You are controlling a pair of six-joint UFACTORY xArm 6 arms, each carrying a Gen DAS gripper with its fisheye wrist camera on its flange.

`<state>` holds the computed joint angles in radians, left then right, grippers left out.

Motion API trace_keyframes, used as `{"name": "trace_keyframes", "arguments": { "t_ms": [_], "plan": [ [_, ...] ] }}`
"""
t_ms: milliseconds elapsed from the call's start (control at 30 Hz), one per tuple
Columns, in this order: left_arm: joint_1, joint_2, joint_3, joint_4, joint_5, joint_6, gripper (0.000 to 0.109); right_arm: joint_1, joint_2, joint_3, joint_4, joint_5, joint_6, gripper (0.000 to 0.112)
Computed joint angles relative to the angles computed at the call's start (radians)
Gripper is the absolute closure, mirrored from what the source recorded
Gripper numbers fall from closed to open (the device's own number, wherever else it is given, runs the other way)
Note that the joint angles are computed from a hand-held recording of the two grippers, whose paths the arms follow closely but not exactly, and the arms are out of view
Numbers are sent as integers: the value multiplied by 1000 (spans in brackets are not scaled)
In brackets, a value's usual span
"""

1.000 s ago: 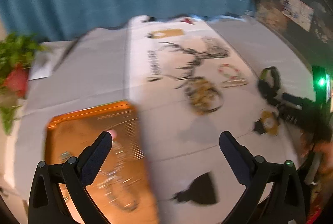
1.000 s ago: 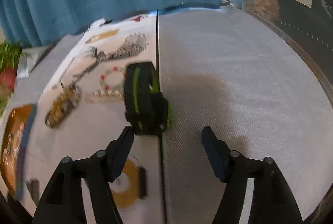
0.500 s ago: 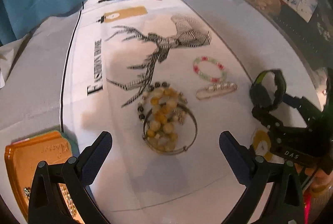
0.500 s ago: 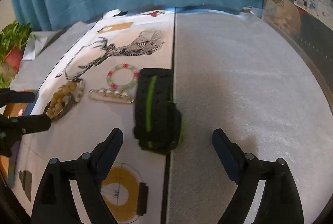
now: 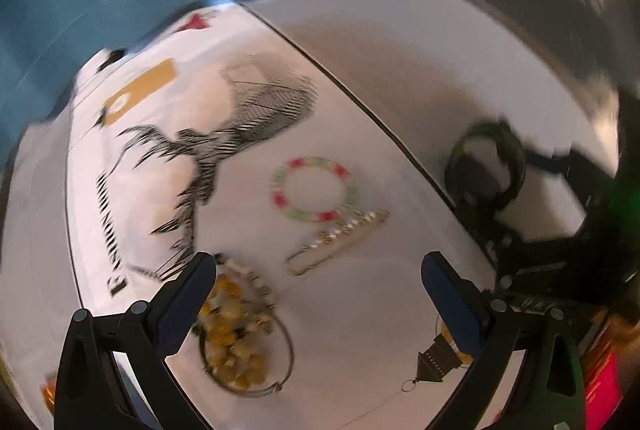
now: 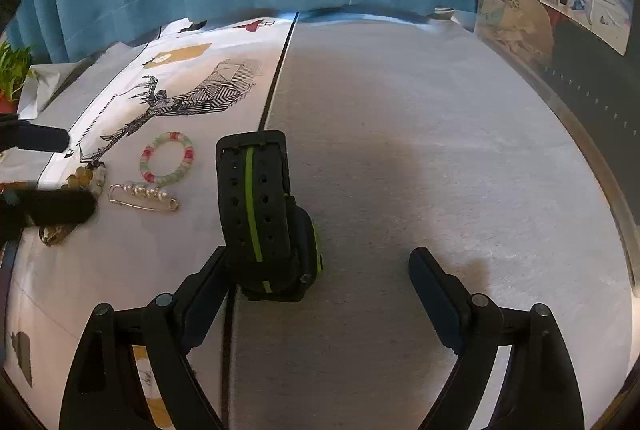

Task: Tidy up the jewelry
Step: 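Grasp the black green-striped watch with the right tool while the left tool grasps a pearl-beaded pin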

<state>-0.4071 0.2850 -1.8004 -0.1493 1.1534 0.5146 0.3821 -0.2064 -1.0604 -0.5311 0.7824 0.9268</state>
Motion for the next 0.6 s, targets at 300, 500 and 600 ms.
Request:
{"name": "trace_keyframes", "arguments": {
  "t_ms": [300, 500, 600],
  "plan": [
    [-9, 89, -92, -21, 80, 19, 84, -21, 10, -5, 19, -20, -40, 23],
    [16, 35, -61, -116, 125, 82, 100, -14, 0, 11, 18, -91, -81, 69],
    [33, -19, -13, -149, 113, 66, 100, -5, -45, 41, 31, -83, -45, 69]
  ]
}}
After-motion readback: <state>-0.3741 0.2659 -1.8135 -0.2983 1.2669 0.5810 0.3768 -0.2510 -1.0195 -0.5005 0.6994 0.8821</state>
